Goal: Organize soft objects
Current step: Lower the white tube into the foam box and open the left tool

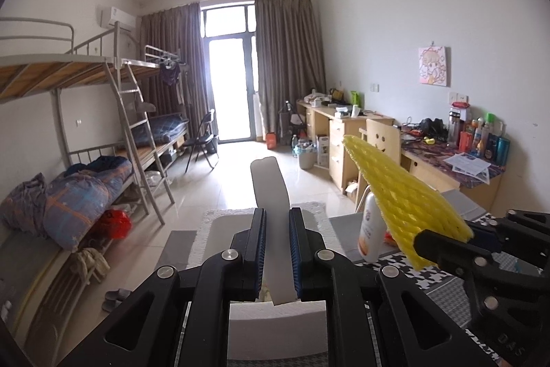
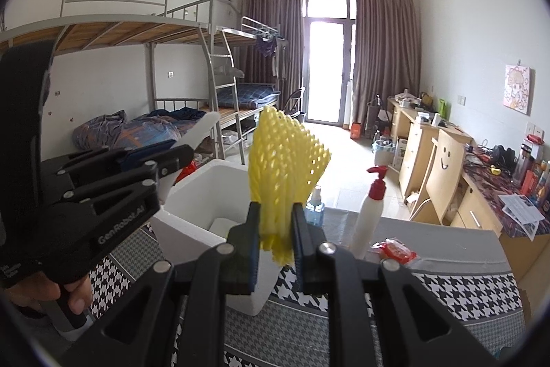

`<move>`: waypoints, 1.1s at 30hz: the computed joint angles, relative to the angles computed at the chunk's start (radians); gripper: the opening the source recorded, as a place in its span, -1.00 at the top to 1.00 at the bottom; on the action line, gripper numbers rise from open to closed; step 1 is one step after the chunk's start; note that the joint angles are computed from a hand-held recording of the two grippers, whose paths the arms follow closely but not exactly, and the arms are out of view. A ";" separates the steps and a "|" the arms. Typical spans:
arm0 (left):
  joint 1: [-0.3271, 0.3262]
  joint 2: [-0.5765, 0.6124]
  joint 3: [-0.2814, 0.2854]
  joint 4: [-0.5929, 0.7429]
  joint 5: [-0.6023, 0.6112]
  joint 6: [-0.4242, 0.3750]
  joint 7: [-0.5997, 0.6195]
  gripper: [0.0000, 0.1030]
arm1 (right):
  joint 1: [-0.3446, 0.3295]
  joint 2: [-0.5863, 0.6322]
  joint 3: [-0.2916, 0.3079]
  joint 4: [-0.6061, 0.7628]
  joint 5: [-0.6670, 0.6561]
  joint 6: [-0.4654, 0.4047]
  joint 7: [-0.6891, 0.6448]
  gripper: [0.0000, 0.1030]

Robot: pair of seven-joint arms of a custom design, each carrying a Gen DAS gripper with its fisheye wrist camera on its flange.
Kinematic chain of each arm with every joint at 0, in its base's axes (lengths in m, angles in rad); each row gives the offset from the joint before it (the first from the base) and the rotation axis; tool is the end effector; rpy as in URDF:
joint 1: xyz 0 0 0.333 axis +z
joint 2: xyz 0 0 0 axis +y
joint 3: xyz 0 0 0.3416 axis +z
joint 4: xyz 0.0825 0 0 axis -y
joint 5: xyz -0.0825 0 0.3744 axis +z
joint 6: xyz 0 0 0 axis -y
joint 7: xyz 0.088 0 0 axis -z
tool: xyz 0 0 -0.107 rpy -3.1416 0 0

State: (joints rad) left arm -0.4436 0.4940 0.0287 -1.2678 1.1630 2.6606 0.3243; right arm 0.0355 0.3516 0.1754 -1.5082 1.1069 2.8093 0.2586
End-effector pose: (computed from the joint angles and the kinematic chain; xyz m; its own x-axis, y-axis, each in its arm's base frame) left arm 0.6761 -0.3330 0.5897 0.0361 -0.9978 -0.0554 -0.3447 0.0396 -0.9379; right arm 0.7043 0.0836 0.5818 0.5323 -0.8461 0.0285 -0.3135 -0.2282 -0.9217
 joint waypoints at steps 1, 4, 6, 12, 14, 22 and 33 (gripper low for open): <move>0.003 0.006 -0.003 0.008 -0.011 -0.010 0.013 0.72 | 0.001 0.003 -0.002 0.005 -0.007 -0.006 0.004 0.61; 0.011 0.024 -0.008 0.027 -0.048 -0.024 0.046 0.72 | 0.009 0.010 -0.002 0.014 -0.031 -0.008 0.015 0.61; 0.017 0.034 -0.008 0.037 -0.072 -0.029 0.064 0.72 | 0.014 0.018 -0.002 0.024 -0.050 -0.011 0.026 0.61; 0.020 0.067 0.000 0.076 -0.137 -0.056 0.113 0.72 | 0.018 0.050 -0.005 0.071 -0.118 -0.043 0.086 0.61; 0.022 0.079 -0.002 0.093 -0.163 -0.064 0.133 0.72 | 0.023 0.062 -0.006 0.085 -0.148 -0.045 0.110 0.61; 0.033 0.118 0.001 0.142 -0.250 -0.081 0.204 0.72 | 0.035 0.106 -0.009 0.131 -0.266 -0.051 0.210 0.61; 0.066 0.179 -0.031 0.212 -0.419 -0.108 0.344 0.62 | 0.040 0.138 -0.011 0.169 -0.376 -0.062 0.320 0.61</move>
State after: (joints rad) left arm -0.3780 0.6731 -0.0023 -1.0558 0.7439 2.5527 0.6680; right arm 0.0758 0.4894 0.1644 -1.3390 0.7307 2.7475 0.5789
